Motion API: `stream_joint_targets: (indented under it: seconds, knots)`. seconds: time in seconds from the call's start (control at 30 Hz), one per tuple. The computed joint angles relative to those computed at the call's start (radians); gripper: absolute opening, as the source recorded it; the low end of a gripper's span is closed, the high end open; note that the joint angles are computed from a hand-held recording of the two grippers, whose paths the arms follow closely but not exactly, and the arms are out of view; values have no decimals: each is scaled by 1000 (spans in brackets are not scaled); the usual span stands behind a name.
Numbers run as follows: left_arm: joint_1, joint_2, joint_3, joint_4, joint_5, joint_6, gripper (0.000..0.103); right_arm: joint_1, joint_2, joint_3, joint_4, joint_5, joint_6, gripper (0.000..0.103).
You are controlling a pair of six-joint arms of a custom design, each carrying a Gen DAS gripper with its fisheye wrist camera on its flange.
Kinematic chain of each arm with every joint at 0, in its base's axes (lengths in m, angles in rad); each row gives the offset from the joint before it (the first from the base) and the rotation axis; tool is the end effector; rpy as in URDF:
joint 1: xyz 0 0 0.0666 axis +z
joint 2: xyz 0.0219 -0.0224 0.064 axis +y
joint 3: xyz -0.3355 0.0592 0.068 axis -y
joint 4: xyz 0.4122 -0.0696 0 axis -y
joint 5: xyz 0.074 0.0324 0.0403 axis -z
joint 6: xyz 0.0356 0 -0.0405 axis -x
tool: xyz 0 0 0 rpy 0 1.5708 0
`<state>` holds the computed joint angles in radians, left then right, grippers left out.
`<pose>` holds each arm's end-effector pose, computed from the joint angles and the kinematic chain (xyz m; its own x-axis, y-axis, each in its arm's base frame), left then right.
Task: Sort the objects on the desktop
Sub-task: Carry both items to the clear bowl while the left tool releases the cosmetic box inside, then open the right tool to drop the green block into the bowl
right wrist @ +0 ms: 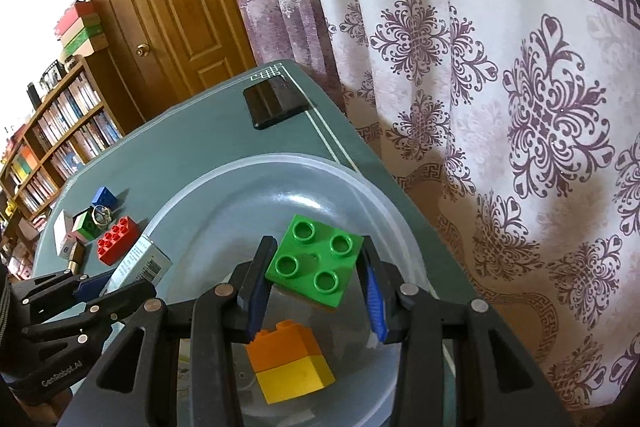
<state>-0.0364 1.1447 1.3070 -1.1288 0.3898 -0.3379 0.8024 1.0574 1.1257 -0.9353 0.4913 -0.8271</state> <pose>0.4117 -0.0289 0.4427 -0.6932 0.3321 -0.6397 0.5079 0.8548 -0.1067 0.2873 0.2725 0.4039 -0.6692 0.2414 -0.7028 0.1044 0.9669 0.2328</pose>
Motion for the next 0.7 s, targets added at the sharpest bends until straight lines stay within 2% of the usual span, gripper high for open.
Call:
stream_joint_targets:
  seconds: [0.07, 0.13, 0.17, 0.3, 0.7]
  knots:
    - [0, 8, 7, -13, 4, 7, 37, -4, 0, -1, -6, -6, -11, 45]
    - [2, 4, 5, -3, 4, 18, 57, -9, 0, -1, -8, -17, -18, 45]
    - [4, -1, 1, 4, 4, 21, 59, -11, 0, -2, -7, -21, -21, 46]
    - [6, -14, -4, 22, -6, 21, 61, -8, -5, -4, -1, -14, -22, 53]
    - [16, -45, -20, 50, -37, 20, 61, 10, -5, 7, 6, -3, -10, 54]
